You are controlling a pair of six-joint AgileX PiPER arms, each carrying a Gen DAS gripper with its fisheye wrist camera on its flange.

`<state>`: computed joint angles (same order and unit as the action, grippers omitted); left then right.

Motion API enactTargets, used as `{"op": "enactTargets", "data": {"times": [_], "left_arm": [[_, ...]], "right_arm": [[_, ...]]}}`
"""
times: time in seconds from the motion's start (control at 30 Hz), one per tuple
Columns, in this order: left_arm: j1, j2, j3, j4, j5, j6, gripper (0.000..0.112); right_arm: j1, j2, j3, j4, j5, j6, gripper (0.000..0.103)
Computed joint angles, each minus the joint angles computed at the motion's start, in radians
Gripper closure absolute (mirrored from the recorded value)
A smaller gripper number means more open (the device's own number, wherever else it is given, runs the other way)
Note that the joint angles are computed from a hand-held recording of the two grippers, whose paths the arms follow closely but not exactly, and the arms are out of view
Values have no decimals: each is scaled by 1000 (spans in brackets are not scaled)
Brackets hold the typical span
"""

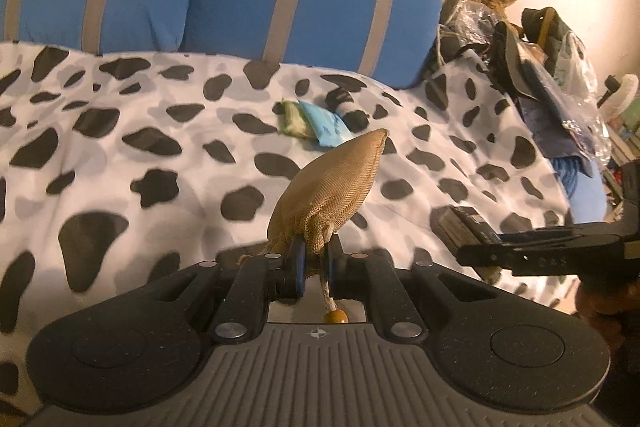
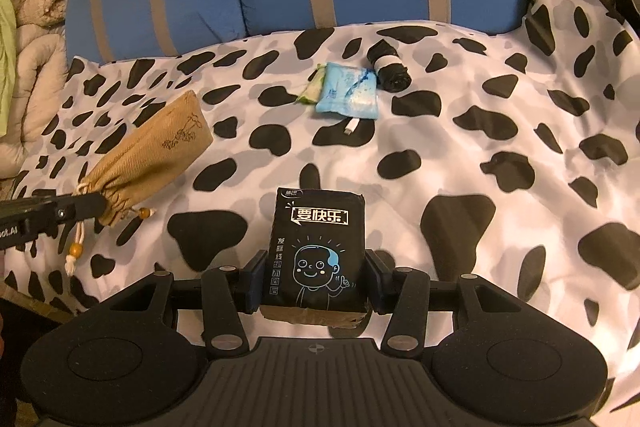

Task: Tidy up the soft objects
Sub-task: 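Lift the tan pouch with the left tool toward the box while the right tool carries the packet, then open the left tool to drop the pouch into the box while the right tool releases the packet there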

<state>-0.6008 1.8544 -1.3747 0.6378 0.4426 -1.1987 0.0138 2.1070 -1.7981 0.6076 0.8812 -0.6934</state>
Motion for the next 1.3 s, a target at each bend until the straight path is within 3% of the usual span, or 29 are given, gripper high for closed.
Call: {"op": "enactTargets", "data": {"times": [0.4,0.7,1.0,1.1,1.2,1.23,1.3], "left_arm": [[-101,-99,140,9,-37,-117,102],[-171,-111,162,-149,-35,6,102],[-269,-119,149,-34,109,-99,101],[-286,-109,126,-79,168,-62,96],[-280,-93,99,-187,210,29,79],[-279,-89,93,-208,225,41,67],[-283,-85,85,-220,259,39,61]], "right_arm": [[-20,-150,239,65,-46,-100,52],[-37,-264,407,100,-74,-161,52],[-49,-326,496,108,-70,-201,51],[-52,-339,512,100,-70,-195,51],[-50,-350,524,80,-63,-182,51],[-48,-353,528,72,-61,-180,51],[-43,-359,535,53,-53,-173,51]]}}
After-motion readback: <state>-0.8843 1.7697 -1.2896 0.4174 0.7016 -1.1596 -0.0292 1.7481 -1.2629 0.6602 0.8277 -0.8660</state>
